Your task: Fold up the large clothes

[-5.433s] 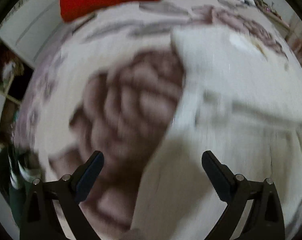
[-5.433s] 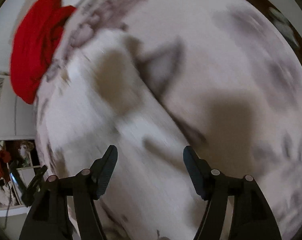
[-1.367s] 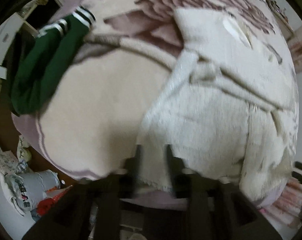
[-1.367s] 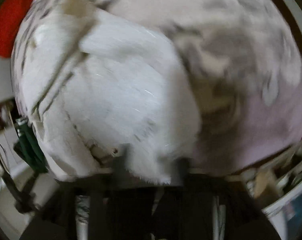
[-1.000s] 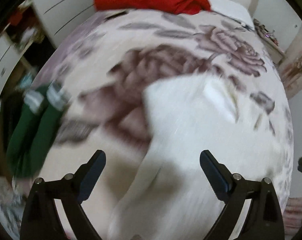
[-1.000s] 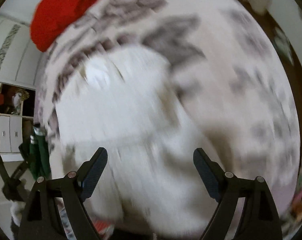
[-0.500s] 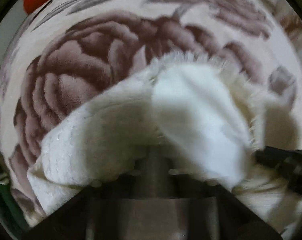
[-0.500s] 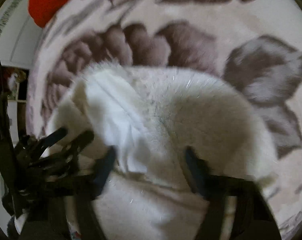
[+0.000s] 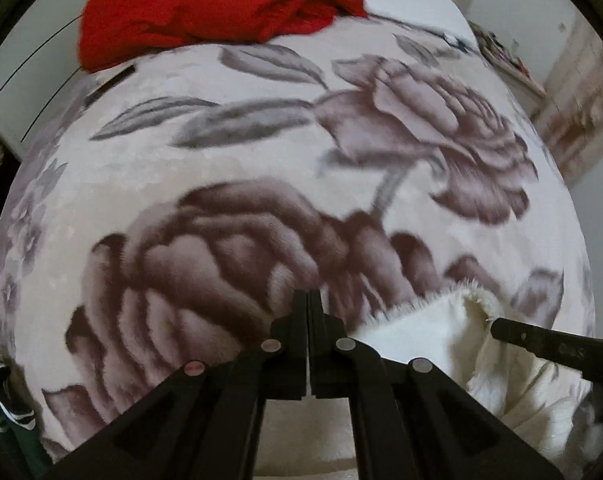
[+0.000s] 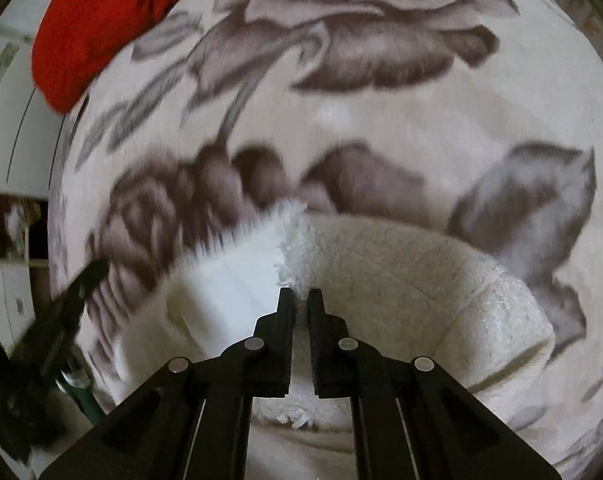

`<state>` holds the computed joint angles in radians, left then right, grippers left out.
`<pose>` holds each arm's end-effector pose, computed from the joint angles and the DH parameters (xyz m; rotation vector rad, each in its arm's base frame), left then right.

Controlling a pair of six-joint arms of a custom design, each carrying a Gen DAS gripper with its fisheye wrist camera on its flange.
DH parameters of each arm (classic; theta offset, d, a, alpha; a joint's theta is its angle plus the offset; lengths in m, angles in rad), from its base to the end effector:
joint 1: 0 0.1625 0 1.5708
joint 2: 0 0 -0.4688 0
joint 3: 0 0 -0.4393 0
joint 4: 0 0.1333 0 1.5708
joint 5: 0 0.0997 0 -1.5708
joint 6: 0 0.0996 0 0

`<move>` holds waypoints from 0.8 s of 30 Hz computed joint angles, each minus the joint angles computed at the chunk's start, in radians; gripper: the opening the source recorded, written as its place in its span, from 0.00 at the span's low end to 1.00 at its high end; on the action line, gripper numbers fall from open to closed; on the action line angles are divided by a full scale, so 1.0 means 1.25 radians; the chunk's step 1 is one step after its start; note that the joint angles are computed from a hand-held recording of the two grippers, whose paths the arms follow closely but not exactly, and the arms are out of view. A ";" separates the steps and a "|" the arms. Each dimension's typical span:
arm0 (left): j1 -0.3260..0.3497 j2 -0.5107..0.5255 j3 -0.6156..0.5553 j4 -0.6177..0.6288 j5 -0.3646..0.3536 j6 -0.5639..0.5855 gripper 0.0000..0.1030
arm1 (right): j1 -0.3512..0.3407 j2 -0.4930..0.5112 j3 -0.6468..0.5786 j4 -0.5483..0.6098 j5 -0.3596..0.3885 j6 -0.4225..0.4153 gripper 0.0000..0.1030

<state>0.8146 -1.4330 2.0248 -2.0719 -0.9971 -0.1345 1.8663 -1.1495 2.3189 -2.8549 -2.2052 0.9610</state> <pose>-0.2210 -0.5073 0.2894 0.8211 2.4431 -0.2219 0.2084 -0.4295 0.1176 -0.9037 -2.4635 0.6281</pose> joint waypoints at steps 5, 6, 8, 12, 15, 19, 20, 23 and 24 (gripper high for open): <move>0.033 -0.016 -0.033 0.157 0.040 -0.120 0.04 | -0.066 -0.016 0.012 -0.010 0.125 -0.035 0.11; 0.036 -0.024 -0.032 0.191 0.056 -0.130 0.04 | -0.058 -0.019 0.017 -0.019 0.130 -0.044 0.12; 0.042 -0.054 -0.017 0.258 0.097 -0.164 0.08 | -0.019 -0.031 0.021 -0.015 0.124 -0.046 0.28; 0.059 -0.115 0.019 0.336 0.139 -0.228 0.83 | 0.013 0.005 0.033 -0.157 0.243 -0.103 0.67; 0.068 -0.159 0.060 0.320 0.149 -0.219 0.88 | -0.010 0.085 -0.010 -0.164 0.347 -0.169 0.67; 0.078 -0.170 0.094 0.332 0.164 -0.206 0.89 | -0.049 0.194 -0.084 -0.056 0.406 -0.194 0.67; 0.081 -0.173 0.106 0.321 0.166 -0.191 0.89 | -0.051 0.218 -0.096 -0.044 0.413 -0.198 0.66; 0.091 -0.178 0.135 0.264 0.176 -0.146 0.98 | -0.028 0.253 -0.120 -0.025 0.369 -0.216 0.66; 0.098 -0.174 0.137 0.251 0.175 -0.139 1.00 | -0.024 0.261 -0.123 -0.030 0.358 -0.216 0.61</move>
<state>0.9374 -1.6500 2.1959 -1.7578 -0.7790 -0.3087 1.8366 -0.8230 2.1646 -2.8918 -1.7575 0.6911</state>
